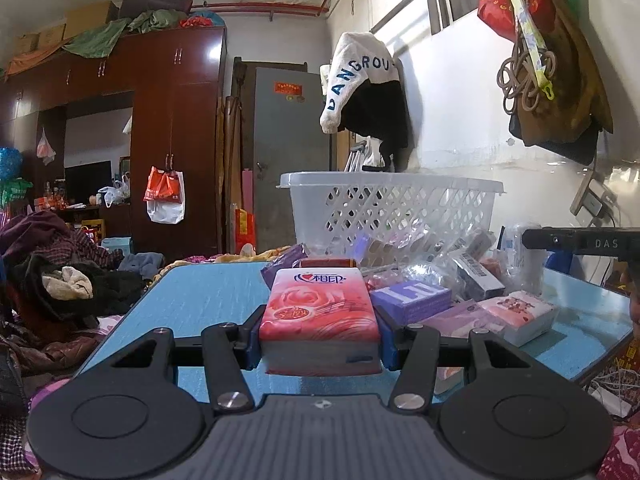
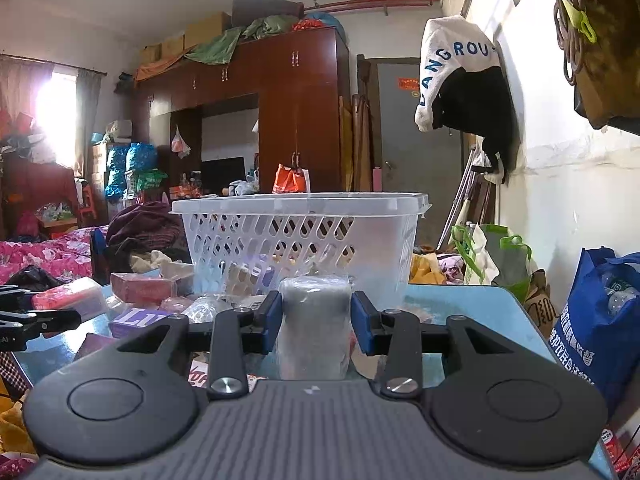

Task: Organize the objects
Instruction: 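Carry tissue pack and white roll over the basket and open both tools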

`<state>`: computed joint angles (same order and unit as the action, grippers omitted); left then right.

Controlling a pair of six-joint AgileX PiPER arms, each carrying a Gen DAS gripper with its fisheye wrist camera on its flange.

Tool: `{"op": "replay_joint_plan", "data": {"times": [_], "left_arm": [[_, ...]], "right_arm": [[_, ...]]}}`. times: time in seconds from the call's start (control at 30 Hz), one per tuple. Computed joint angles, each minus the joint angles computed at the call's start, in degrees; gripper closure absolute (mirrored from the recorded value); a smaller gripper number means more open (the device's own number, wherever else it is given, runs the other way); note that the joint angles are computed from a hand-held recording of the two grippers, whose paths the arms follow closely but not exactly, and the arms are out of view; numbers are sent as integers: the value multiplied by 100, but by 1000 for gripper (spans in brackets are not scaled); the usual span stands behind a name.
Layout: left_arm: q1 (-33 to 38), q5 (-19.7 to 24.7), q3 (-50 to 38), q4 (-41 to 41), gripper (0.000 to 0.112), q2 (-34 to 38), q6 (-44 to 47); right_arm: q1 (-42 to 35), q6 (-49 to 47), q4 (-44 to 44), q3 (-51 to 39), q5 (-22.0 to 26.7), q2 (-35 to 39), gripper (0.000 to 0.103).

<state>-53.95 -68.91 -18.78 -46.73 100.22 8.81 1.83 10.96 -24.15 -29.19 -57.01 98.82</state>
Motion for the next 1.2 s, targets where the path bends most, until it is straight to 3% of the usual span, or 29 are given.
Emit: {"op": "replay_joint_plan", "data": {"times": [0.17, 0.27, 0.4, 0.53, 0.63, 0.7, 0.8, 0.9, 1.0, 1.1, 1.17, 1.2], "left_arm": [[-44, 90, -83, -48, 56, -484, 379], [149, 453, -405, 34, 56, -926, 958], [846, 1732, -1285, 525, 56, -1359, 1444], [1437, 3117, -2764, 434, 56, -1063, 2112], [1843, 4259, -4124, -291, 56, -471, 2955], [1965, 4658, -4898, -1288, 56, -9, 3983], [2056, 4829, -5609, -2603, 56, 480, 5264], [2121, 4878, -5711, -2599, 56, 634, 5120], [2089, 4802, -5701, -2578, 56, 668, 5111], [2066, 4824, -6020, -3361, 55, 834, 6027], [2038, 4753, -6246, -3823, 46, 982, 6593], [1991, 4611, -6265, -3768, 43, 996, 6532]], "right_arm": [[-116, 260, -287, 48, 61, -363, 62], [-113, 384, -377, -27, 231, -707, 62], [35, 690, -503, -676, 911, -969, 62], [298, 993, -496, -1883, 1898, -720, 62], [401, 1408, -686, -2835, 2597, -276, 62], [479, 1411, -620, -3392, 3029, 58, 62], [499, 1528, -719, -3796, 3354, 377, 62], [570, 986, -263, -3828, 3446, 501, 62], [554, 1043, -279, -3754, 3419, 521, 62], [557, 853, -105, -3703, 3351, 514, 62], [482, 1399, -644, -3728, 3399, 501, 58], [432, 1641, -864, -3665, 3360, 459, 46]]}}
